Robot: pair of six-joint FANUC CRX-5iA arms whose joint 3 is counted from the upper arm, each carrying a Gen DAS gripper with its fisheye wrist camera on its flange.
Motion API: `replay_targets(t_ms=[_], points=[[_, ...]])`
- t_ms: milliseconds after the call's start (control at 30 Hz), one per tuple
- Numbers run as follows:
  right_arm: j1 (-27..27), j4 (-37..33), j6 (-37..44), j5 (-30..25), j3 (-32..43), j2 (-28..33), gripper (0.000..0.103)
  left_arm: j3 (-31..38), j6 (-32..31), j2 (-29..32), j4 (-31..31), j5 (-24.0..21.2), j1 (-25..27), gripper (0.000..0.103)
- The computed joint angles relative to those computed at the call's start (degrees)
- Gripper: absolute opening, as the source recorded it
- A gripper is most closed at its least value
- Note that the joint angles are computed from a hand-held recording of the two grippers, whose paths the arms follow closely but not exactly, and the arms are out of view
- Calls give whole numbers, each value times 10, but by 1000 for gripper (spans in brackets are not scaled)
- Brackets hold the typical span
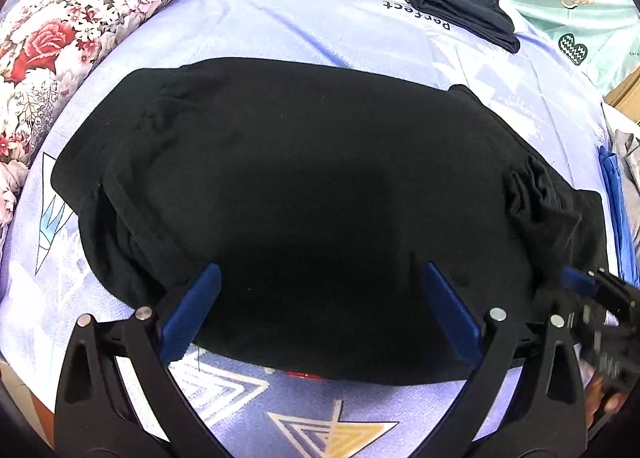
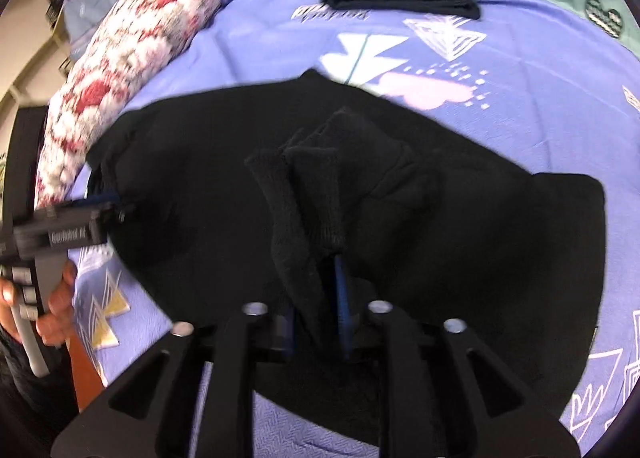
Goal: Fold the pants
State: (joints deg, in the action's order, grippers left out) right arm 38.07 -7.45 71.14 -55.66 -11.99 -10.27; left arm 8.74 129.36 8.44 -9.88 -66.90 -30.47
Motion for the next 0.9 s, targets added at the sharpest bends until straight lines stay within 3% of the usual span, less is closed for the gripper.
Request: replay_targets(t_ms=[33,100,200,333,400,433,500,567,633,767,900], points=[[0,-9,9,2,2,0,63,3,0,2,1,-2,0,101],[5,-12,18,1,4,-3,64,13,1,5,-2,-10,-4,101],[-61,-154,104,-44,45,1,65,35,8,9,-20,-24,-16,101],[-148,-265,164,-70,61,-22,63,77,12,25,-44,-43,-37,101],[-169,-242,147,-42,43,-50,62,106,10,42,-51,-52,-47,101],[-169,-193,108,-14,25,-68,56,116,10,48,-53,-55,-51,101],[-173,-121,49,13,4,-79,44,143,7,67,-54,-57,-61,101],[-168,-29,-14,33,-16,-77,20,174,11,89,-70,-63,-75,101],[-195,-34,-3,27,-6,-57,9,214,12,118,-81,-86,-85,101],[-235,-67,31,4,23,-3,9,247,6,147,-61,-91,-88,101],[-239,-63,31,-5,39,42,4,281,-4,171,-63,-106,-96,101]])
